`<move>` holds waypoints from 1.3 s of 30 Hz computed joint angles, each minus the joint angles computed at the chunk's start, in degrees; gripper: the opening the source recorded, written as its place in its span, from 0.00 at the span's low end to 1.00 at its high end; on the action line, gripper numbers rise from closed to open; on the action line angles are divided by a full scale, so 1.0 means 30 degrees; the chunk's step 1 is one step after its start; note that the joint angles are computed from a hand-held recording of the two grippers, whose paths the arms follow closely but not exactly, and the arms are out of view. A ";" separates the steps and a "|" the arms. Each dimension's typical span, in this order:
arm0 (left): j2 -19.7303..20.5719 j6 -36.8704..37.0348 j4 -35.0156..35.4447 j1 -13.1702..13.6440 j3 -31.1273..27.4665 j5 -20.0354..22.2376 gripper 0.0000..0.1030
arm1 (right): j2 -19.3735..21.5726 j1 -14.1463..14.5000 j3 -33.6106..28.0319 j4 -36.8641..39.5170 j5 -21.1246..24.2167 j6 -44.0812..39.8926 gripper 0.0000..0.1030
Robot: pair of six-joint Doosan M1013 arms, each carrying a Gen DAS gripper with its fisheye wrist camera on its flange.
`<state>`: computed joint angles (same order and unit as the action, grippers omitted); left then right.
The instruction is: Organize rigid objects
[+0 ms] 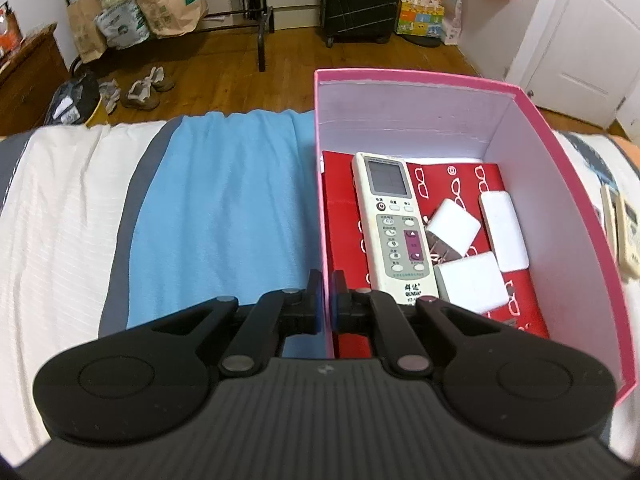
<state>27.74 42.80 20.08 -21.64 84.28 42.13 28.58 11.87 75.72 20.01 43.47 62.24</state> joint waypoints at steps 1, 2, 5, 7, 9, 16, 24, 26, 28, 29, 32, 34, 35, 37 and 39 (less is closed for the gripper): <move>-0.0017 -0.0095 -0.0066 0.0004 -0.0004 0.0025 0.04 | 0.0080 -0.0231 -0.0010 0.0063 0.0538 0.0098 0.66; -0.0041 -0.0098 -0.0042 -0.0002 0.0019 -0.0008 0.04 | 0.0099 -0.0499 0.0233 0.0405 0.0541 0.0380 0.66; -0.0025 -0.0056 0.0064 -0.0006 0.0039 -0.0029 0.04 | 0.0457 -0.1333 0.0840 0.2416 0.1009 0.1707 0.66; 0.0094 -0.0010 -0.0052 0.0036 -0.0059 0.0049 0.03 | 0.0732 -0.1548 0.0863 0.2401 0.1658 0.2773 0.63; 0.0227 -0.0016 0.0056 0.0037 -0.0191 0.0165 0.03 | 0.0925 -0.1595 0.0843 0.1979 0.1855 0.3611 0.62; 0.0263 -0.0015 0.0198 -0.0014 -0.0192 0.0105 0.03 | 0.1803 -0.1191 0.0274 0.0917 0.2677 0.5182 0.61; 0.0329 0.0170 0.0197 -0.0030 -0.0237 0.0234 0.03 | 0.1989 0.0075 0.0716 -0.2828 0.0033 0.5480 0.60; 0.0337 0.0191 0.0160 -0.0024 -0.0243 0.0247 0.03 | 0.1717 0.0340 0.1133 -0.3929 -0.0602 0.5120 0.40; 0.0353 0.0246 0.0130 -0.0013 -0.0250 0.0252 0.03 | 0.1513 0.0114 0.1167 -0.3028 -0.0252 0.4920 0.22; 0.0351 0.0257 0.0122 -0.0012 -0.0243 0.0254 0.03 | 0.1436 -0.0093 0.1131 -0.2224 0.0088 0.4888 0.12; 0.0350 0.0227 0.0144 -0.0014 -0.0245 0.0240 0.03 | 0.1223 -0.0577 0.1140 -0.0847 0.0937 0.4862 0.03; 0.0352 0.0212 0.0147 -0.0017 -0.0252 0.0257 0.03 | 0.1069 -0.0672 0.1264 -0.1026 0.1029 0.5005 0.03; 0.0352 0.0228 0.0145 -0.0015 -0.0252 0.0262 0.03 | 0.1085 -0.0618 0.1238 -0.1366 0.0966 0.5394 0.03; 0.0357 0.0253 0.0063 0.0001 -0.0264 0.0273 0.03 | 0.1220 -0.0645 0.1135 -0.1345 0.0951 0.5558 0.03; 0.0369 0.0267 -0.0031 0.0032 -0.0264 0.0248 0.03 | 0.1370 -0.0529 0.1004 -0.1723 0.0927 0.5998 0.03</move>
<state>28.85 43.60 19.99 -21.55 83.49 42.87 32.69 10.28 78.74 14.84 46.25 80.23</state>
